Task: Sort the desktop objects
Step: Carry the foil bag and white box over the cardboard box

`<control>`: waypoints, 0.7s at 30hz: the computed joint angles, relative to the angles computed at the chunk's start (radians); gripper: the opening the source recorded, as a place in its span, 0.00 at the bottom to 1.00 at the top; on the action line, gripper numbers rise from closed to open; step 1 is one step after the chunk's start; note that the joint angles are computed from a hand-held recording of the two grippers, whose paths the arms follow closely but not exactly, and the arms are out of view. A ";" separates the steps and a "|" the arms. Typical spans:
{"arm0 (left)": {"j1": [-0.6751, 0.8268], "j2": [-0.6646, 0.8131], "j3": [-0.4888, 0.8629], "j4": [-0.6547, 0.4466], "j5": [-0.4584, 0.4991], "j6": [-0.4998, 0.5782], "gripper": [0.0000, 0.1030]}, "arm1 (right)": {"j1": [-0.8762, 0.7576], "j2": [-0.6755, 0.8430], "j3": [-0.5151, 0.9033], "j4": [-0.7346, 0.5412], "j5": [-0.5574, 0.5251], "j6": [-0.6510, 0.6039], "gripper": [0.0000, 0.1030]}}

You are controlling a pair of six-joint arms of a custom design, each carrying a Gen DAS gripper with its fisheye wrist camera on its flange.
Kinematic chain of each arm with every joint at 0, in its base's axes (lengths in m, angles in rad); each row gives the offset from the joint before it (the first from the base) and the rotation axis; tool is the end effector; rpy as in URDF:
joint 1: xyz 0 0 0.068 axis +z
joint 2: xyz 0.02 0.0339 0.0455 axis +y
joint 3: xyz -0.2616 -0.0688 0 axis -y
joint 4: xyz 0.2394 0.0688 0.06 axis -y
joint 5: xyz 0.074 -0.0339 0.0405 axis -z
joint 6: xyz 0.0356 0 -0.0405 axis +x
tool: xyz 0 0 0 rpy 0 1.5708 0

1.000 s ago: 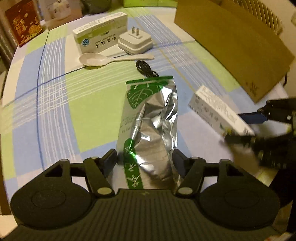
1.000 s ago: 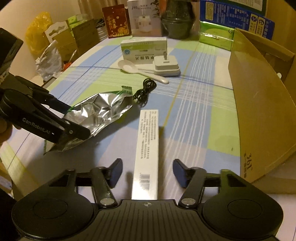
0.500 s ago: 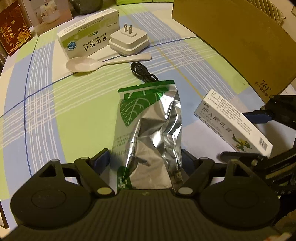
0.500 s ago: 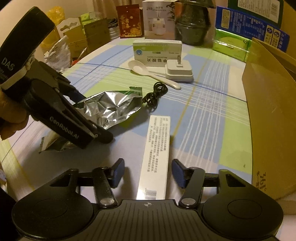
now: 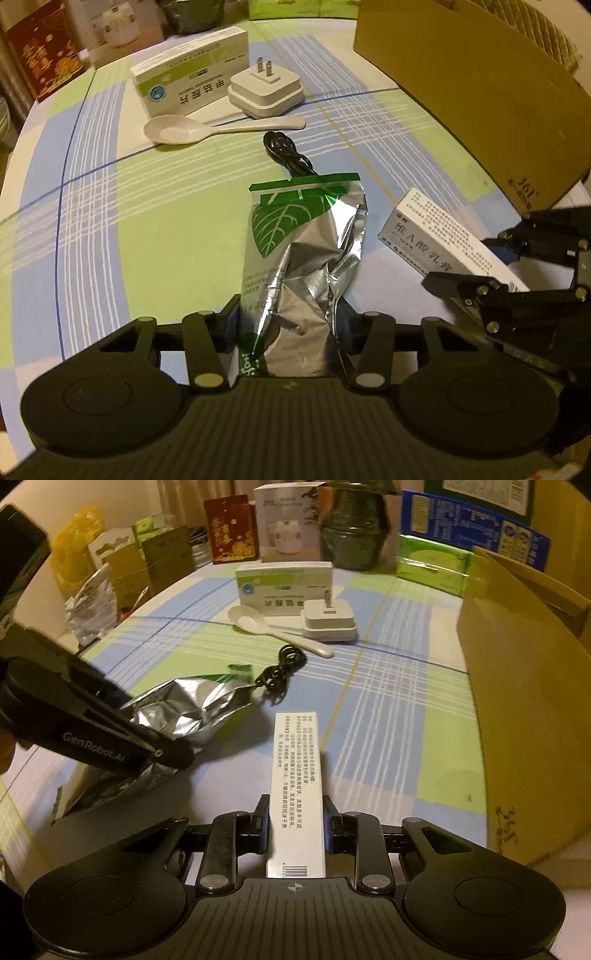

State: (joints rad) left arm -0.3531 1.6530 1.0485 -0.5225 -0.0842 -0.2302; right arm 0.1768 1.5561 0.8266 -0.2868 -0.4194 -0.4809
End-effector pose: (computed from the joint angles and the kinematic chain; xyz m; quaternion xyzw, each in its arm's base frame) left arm 0.3009 -0.1077 0.1887 0.0506 0.9733 -0.0239 0.2224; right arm 0.2836 0.0654 0.1697 -0.3577 0.8719 0.1574 0.2949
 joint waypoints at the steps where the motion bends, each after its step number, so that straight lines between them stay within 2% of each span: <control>1: -0.004 -0.007 -0.003 -0.003 -0.001 -0.018 0.41 | -0.008 -0.013 -0.005 -0.005 -0.003 0.008 0.23; 8: -0.059 -0.071 -0.049 -0.013 0.009 -0.155 0.39 | -0.080 -0.102 -0.013 -0.085 -0.045 0.014 0.23; 21: -0.220 -0.178 -0.050 -0.098 -0.079 -0.384 0.38 | -0.241 -0.277 -0.015 -0.259 -0.116 -0.054 0.23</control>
